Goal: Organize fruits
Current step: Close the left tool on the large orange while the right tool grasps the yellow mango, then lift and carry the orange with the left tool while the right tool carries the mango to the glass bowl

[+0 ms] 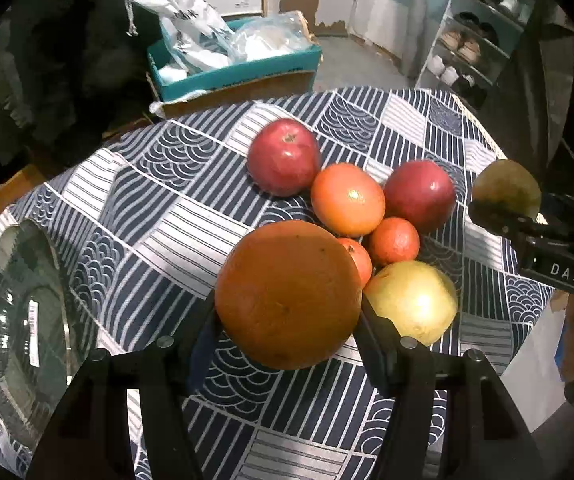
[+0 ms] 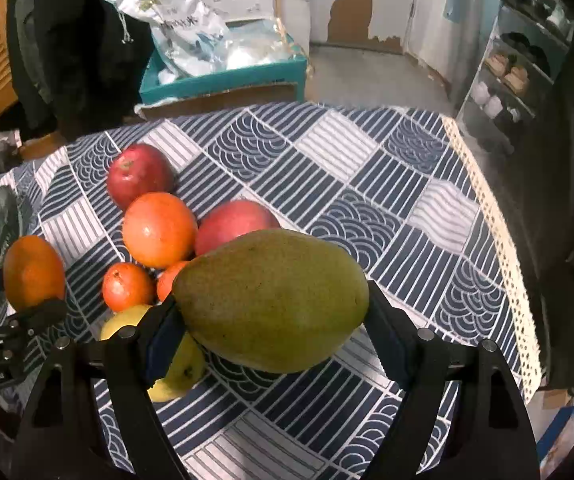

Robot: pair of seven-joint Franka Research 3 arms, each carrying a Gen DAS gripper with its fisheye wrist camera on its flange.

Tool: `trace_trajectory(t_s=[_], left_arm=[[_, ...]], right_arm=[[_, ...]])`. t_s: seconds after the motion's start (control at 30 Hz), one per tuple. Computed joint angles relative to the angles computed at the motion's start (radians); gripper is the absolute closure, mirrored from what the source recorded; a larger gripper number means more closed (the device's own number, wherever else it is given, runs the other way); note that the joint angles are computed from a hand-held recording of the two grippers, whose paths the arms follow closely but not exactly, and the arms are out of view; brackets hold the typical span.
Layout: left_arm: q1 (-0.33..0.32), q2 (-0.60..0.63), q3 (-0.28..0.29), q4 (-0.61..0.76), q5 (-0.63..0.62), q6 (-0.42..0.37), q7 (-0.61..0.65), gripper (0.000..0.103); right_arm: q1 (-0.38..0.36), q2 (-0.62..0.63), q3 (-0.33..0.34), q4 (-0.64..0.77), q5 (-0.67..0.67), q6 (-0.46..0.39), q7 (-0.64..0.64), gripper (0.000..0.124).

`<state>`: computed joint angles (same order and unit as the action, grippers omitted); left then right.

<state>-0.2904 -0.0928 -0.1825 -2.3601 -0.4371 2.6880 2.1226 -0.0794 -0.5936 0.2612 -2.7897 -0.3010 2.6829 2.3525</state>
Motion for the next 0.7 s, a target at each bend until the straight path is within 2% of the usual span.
trace_trajectory(t_s=[0.37,0.7], left_arm=[[0.003,-0.046,0.024,-0.017,-0.005,0.026,-0.018,0.039],[-0.007,-0.105,0.063,-0.034,-0.005,0.042,-0.015,0.039]], right_arm=[[-0.011,-0.034,0.049,0.039,-0.055,-0.002,0.024,0.042],[0.002,-0.056,0.063,0.078,-0.058,0.009,0.027,0.042]])
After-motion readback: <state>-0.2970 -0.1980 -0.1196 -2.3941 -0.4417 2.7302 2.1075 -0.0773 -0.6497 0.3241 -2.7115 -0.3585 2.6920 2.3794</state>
